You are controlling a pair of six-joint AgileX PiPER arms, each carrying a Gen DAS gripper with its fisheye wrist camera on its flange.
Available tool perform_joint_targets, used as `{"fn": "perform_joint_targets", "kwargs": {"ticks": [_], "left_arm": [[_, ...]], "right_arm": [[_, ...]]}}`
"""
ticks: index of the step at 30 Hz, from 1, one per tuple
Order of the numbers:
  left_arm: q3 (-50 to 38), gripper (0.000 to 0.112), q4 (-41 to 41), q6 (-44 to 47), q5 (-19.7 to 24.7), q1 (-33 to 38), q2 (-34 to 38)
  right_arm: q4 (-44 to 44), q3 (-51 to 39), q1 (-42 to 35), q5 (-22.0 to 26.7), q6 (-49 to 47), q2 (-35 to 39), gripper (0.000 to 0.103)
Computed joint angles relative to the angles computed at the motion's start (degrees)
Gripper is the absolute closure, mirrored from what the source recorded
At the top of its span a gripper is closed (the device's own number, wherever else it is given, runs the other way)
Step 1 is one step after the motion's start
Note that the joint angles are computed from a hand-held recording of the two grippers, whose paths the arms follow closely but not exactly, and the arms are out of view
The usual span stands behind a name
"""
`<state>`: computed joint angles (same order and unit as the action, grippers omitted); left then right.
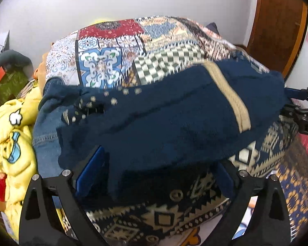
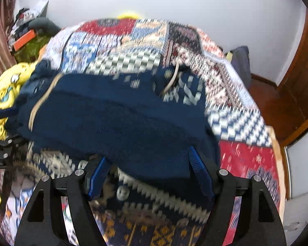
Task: Fold large clothes
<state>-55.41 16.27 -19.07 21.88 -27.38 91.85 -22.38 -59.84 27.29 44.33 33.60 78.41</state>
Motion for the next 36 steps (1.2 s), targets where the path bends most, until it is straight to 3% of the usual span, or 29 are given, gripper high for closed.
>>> {"fn": "perform_joint_targets", "kwargs": {"ticks": [5, 8, 11, 13, 16, 22, 28, 30, 34, 36], "left_arm": [[-10.1, 0.013, 7.8, -5.6, 3.9, 2.3, 4.4], [-22.4, 0.013, 13.8, -7.1, 11.2, 3.2, 12.2], [-32.8, 0.013, 13.7, -5.6, 16.9, 4.9, 16.9], [-36.1, 0.013, 16.1, -8.0, 18.1, 5.7, 17.2], [-37.0, 0.013, 13.4, -7.3, 17.1, 8.0, 14.8], [-29.5, 0.013, -6.1, 8.6, 13.8, 11.6, 7.9], [-16.0, 0.013, -24.0, 26.2, 12.3, 10.2, 4.3], [-11.8, 0.013, -25.1, 27.3, 11.4, 8.7, 4.0], [-2.8, 0.013, -13.7, 16.3, 4.9, 5.9, 2.3], [2.1, 0.013, -17.3, 18.8, 1.8, 8.5, -0.3]], "right_arm": [[-0.6, -7.6, -3.5, -0.3, -3.3, 5.3, 0.031], [0.1, -16.3, -6.3, 1.8, -6.0, 11.2, 0.031], [-0.2, -22.9, -8.3, 3.6, -5.1, 15.0, 0.031], [-0.7, -25.6, -9.5, 4.0, -2.9, 15.5, 0.031], [6.5, -25.3, -12.0, 1.9, -6.4, 13.4, 0.031], [24.8, -19.0, -12.7, 0.7, -19.6, 8.1, 0.031], [28.3, -12.7, -4.9, -0.2, -23.5, 7.0, 0.031], [27.3, -11.2, -3.1, -0.5, -23.9, 7.7, 0.031], [12.1, -4.1, 2.9, -3.0, -12.2, 5.6, 0.030], [11.0, 0.4, 2.1, -4.5, -11.0, 2.6, 0.027]]}}
